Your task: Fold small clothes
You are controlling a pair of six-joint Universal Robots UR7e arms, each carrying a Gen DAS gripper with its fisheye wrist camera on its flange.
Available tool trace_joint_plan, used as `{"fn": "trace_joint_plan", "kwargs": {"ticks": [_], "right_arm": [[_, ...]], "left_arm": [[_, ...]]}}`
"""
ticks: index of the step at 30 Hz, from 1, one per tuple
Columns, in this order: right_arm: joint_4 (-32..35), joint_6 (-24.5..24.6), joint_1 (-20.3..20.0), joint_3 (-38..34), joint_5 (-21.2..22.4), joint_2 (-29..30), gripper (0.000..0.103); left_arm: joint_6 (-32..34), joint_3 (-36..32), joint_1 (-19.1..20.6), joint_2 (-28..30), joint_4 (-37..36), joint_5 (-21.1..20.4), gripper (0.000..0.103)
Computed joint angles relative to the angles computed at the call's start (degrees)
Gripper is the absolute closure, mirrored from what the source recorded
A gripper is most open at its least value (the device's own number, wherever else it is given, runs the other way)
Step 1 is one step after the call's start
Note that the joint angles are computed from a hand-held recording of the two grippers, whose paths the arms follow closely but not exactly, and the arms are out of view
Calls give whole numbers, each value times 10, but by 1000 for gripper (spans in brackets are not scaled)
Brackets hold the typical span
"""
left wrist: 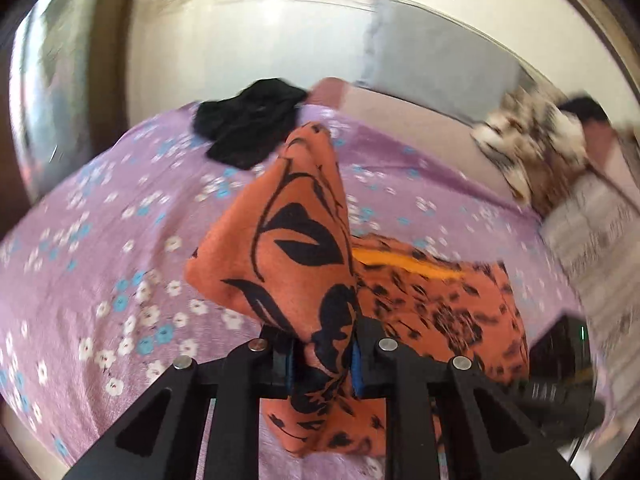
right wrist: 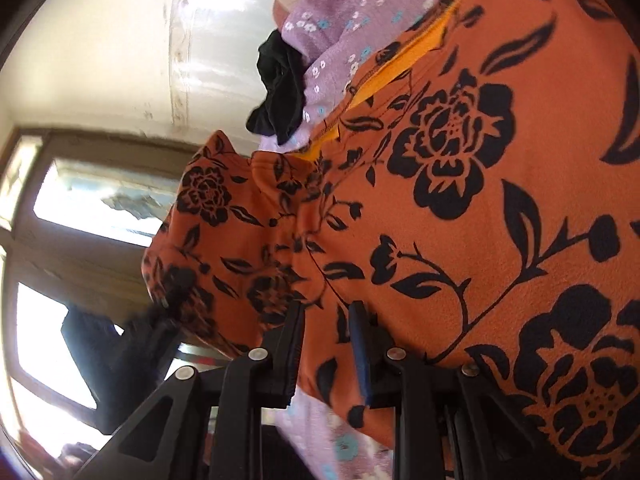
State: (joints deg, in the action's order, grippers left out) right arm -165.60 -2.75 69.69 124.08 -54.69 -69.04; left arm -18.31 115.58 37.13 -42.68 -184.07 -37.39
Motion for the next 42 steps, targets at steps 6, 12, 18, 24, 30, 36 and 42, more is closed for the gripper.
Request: {"fn": "trace_joint_plan", "kwargs": {"ticks": [6,12,18,24,30,36,42], "right_arm": [[-55,61,-36,9,88,-7,34],[-56,111,-51,-16,109,5,28],[25,89,-14,-97,53,34,28],[88,68,37,-192,-51,90,30],[56,12,62,-193,-116,88,74],[-29,-24,45,-171,-43,57,81],[92,-9,21,-214,-31,53,78]], "left_arm": [[35,-18,-17,57,50,-19,82],[95,-42,-34,110,97,37,80],[132,-40,-45,117,106,55,70],[144,-25,-56,101,109,62,53],[196,-18,-56,110,35,61,75],[223,-39,-57,119,3,41,80],[239,-71,-56,138,24,43,80]]}}
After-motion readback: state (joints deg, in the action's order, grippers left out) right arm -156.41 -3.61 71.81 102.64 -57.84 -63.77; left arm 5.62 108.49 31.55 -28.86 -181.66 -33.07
